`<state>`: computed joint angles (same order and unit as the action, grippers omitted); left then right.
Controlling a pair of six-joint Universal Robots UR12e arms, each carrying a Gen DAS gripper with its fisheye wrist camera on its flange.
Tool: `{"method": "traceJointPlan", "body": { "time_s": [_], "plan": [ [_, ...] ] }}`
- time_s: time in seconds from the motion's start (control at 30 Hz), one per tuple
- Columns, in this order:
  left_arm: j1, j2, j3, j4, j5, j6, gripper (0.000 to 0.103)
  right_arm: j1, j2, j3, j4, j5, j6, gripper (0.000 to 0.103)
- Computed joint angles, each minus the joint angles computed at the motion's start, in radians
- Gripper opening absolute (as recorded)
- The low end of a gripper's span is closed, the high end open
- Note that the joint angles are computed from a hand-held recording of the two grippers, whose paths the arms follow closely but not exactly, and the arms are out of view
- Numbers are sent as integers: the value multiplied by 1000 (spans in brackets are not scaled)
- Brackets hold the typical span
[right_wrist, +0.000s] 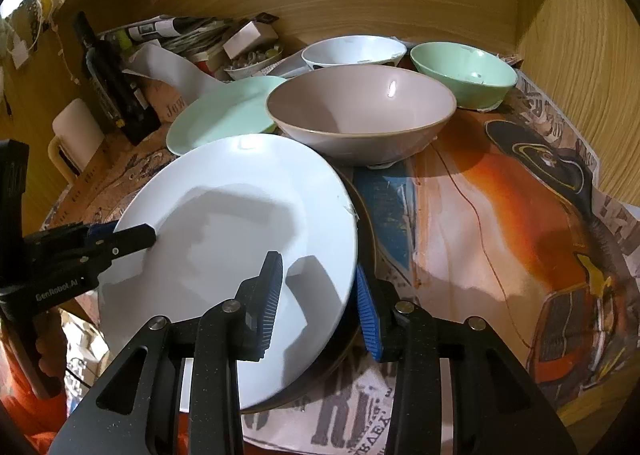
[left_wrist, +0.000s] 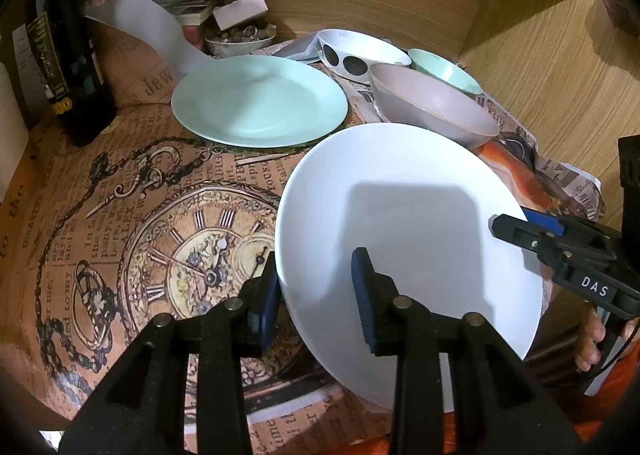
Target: Organize plates and bowls
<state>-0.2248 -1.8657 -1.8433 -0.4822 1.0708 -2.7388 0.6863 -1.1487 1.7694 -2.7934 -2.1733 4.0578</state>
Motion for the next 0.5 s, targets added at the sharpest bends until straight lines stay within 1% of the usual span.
{"method": "traceJointPlan", "body": {
  "time_s": [0.17, 0.5],
  "plan": [
    [0, -5, 3, 5, -3, 6, 35, 0, -2, -6, 25, 2, -11, 34],
    [-6, -12, -3, 38, 5, 25, 42, 1, -6, -12, 62, 0, -1, 33]
  ]
}}
